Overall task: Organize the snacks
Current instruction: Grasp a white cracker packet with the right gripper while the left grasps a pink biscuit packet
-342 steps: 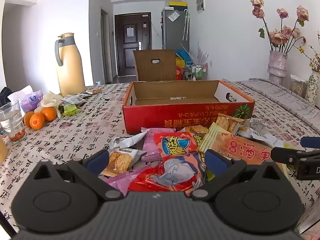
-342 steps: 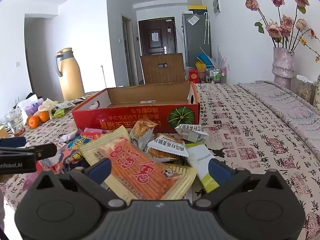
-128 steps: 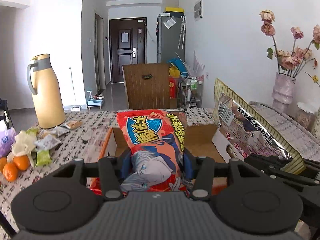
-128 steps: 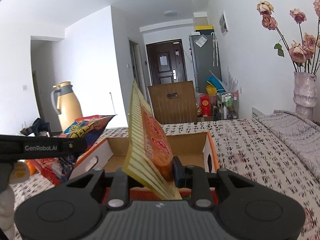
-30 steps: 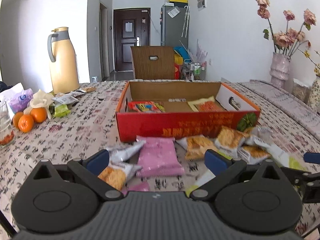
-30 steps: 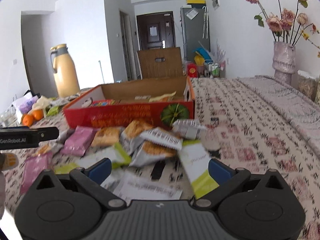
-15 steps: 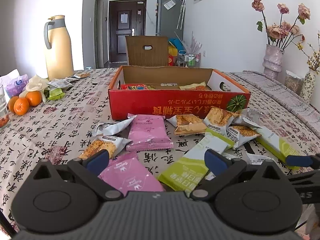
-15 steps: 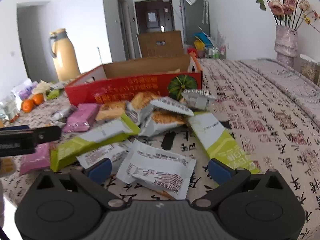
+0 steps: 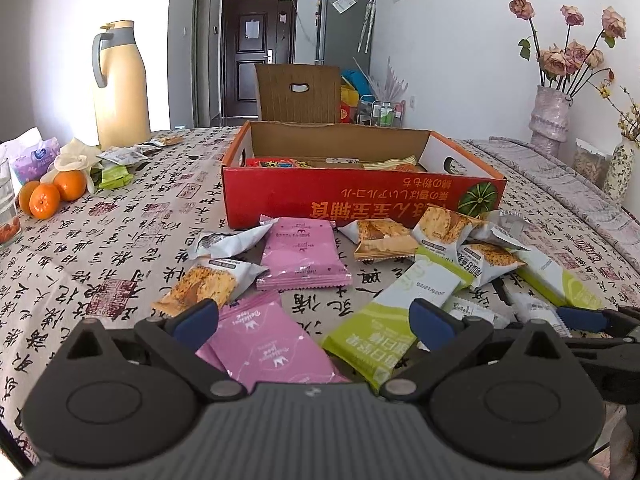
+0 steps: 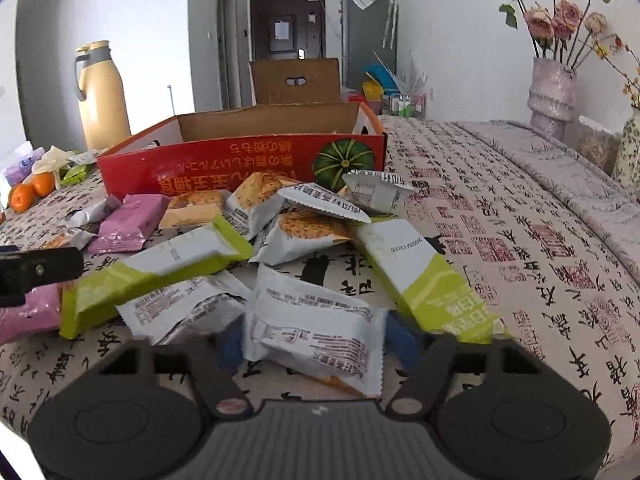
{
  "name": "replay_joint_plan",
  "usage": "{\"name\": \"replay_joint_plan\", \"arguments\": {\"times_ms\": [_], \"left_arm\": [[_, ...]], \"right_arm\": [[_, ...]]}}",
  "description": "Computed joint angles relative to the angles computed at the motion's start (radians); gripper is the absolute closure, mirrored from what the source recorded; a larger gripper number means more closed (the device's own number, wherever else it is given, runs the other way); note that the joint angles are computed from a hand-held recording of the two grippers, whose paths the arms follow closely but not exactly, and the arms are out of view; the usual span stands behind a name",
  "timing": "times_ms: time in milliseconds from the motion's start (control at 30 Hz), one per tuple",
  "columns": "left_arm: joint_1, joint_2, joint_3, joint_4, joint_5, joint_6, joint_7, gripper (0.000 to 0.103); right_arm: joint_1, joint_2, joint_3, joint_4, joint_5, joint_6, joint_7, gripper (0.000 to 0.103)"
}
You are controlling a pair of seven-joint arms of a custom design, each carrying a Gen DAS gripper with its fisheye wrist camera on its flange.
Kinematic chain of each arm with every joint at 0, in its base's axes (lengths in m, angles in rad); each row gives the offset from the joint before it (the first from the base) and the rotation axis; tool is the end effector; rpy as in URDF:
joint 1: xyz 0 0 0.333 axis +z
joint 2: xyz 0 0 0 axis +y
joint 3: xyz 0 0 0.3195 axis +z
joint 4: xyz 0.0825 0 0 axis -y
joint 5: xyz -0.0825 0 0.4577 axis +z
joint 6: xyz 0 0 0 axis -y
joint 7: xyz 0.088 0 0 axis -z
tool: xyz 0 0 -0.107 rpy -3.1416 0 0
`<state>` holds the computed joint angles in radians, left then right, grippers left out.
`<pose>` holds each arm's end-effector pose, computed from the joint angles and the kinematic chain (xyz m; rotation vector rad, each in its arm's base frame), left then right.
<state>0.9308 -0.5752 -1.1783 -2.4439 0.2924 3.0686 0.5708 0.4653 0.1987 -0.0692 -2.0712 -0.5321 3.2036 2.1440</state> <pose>0.5343 -0.1808 0.4270 -1.8084 1.3531 -0.7786 0.6056 0.3071 0.3953 -1.8896 1.2827 -0.5935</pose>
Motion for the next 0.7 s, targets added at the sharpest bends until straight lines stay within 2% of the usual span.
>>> {"name": "replay_joint_plan", "arguments": {"times_ms": [33, 67, 100, 167, 233, 367, 433, 533, 700], "left_arm": [[0.000, 0.001, 0.000, 0.000, 0.000, -0.002, -0.001, 0.000], [-0.002, 0.001, 0.001, 0.001, 0.000, -0.008, -0.002, 0.000], [-0.005, 0.001, 0.003, 0.002, 0.000, -0.015, -0.003, 0.000], [-0.011, 0.002, 0.009, 0.001, 0.004, -0.022, -0.010, 0.000], [-0.019, 0.000, 0.016, 0.001, 0.009, -0.037, -0.021, 0.000], [-0.041, 0.014, 0.038, 0.010, 0.034, -0.097, -0.051, 0.000], [-0.051, 0.029, 0.049, 0.020, 0.050, -0.139, -0.068, 0.000], [-0.073, 0.062, 0.071, 0.037, 0.070, -0.199, -0.088, 0.000], [-0.086, 0.097, 0.084, 0.067, 0.109, -0.289, -0.148, 0.000]], "right_arm": [[0.000, -0.001, -0.001, -0.002, -0.002, 0.006, -0.002, 0.050], [-0.002, -0.003, 0.000, -0.005, -0.003, 0.013, -0.008, 0.062], [-0.031, -0.005, 0.031, -0.009, 0.013, 0.017, -0.029, 0.077], [-0.109, -0.008, 0.114, -0.017, 0.063, 0.023, -0.081, 0.087], [-0.178, -0.008, 0.190, -0.025, 0.116, 0.031, -0.126, 0.088], [-0.223, -0.015, 0.238, -0.045, 0.170, 0.055, -0.171, 0.088], [-0.229, -0.017, 0.244, -0.053, 0.183, 0.068, -0.180, 0.088], [-0.197, -0.024, 0.211, -0.064, 0.193, 0.086, -0.183, 0.088], [-0.217, -0.032, 0.227, -0.083, 0.182, 0.114, -0.173, 0.088]]}}
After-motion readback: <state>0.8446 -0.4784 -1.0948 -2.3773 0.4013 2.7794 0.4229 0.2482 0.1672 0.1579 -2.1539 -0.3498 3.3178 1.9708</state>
